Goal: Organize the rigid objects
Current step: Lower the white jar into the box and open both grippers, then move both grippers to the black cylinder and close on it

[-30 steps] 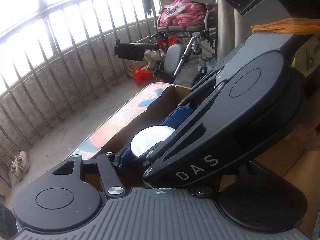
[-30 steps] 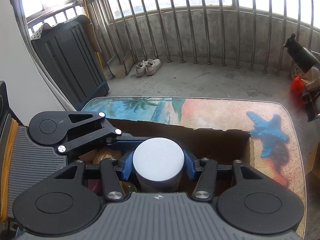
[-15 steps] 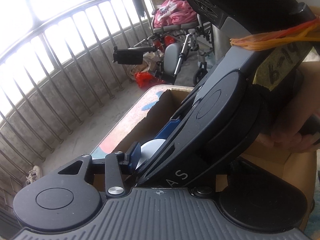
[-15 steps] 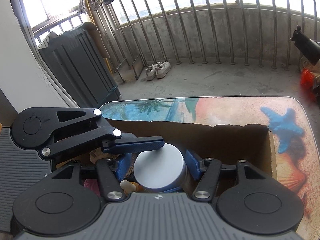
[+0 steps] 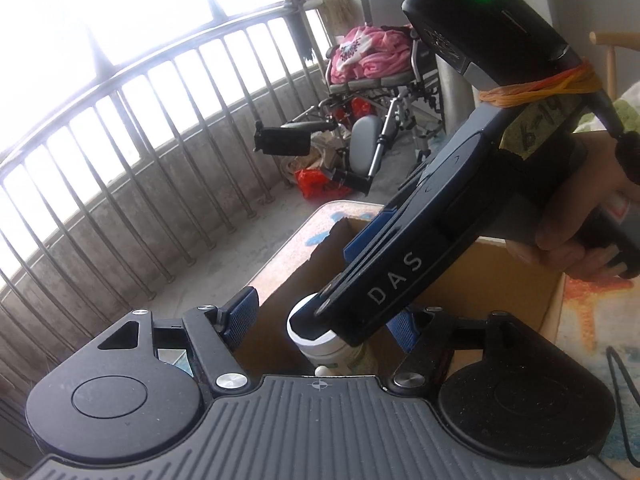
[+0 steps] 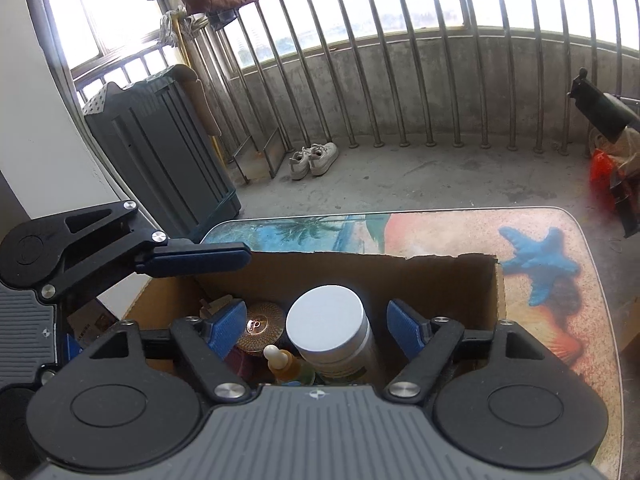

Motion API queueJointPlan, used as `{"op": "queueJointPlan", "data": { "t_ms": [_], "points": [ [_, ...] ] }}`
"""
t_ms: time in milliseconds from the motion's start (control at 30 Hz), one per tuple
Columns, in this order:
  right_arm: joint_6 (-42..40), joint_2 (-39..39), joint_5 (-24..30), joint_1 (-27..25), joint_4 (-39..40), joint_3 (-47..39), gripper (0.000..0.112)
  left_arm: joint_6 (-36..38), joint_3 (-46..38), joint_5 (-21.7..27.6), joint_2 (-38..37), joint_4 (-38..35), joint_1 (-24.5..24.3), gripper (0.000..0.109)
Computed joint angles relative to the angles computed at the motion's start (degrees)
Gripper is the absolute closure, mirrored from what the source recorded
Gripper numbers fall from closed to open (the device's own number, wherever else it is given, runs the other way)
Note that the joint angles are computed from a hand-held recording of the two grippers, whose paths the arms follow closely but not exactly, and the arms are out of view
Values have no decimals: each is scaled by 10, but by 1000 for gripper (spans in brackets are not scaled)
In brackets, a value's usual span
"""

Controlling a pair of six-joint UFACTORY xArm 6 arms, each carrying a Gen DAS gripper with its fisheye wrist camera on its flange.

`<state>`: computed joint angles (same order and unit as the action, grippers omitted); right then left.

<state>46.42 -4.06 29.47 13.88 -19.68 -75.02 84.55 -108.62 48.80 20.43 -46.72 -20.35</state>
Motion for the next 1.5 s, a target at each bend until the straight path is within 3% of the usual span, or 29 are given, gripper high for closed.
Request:
{"op": "queueJointPlan", "data": {
  "t_ms": [67,200,333,500,600,667,767,867,933,967,1100,1400,1500],
  "points": [
    [32,-24,2,8,-29,14,32,34,58,8,-54,-53,20,40],
    [72,-92,6,34,-77,60,32,81,201,82,-176,-160,76,40],
    [150,-178,-13,74,-150,137,30,73,345,124,-260,-192,98,43],
    [242,-254,19,127,-223,200,30,53,459,24,-277,-217,47,50],
    [294,-288,56,157,-261,236,30,101,510,-62,-287,-273,15,51],
    [329,-306,72,170,-278,261,30,118,517,-98,-280,-300,-3,51],
    [392,-336,59,173,-294,311,30,77,506,-132,-260,-297,-23,54],
    [424,-356,33,164,-278,354,30,37,499,-157,-247,-278,-41,68],
    [431,-361,27,163,-273,368,30,28,499,-170,-242,-285,-48,87],
    [430,-360,24,164,-271,371,30,36,500,-173,-241,-289,-48,87],
    [406,-333,0,162,-256,362,30,46,510,-148,-252,-281,-35,88],
    [438,-251,-82,189,-298,340,30,16,562,-10,-320,-213,40,88],
    [420,-225,-85,206,-294,327,52,41,587,10,-348,-202,58,88]
  ]
}}
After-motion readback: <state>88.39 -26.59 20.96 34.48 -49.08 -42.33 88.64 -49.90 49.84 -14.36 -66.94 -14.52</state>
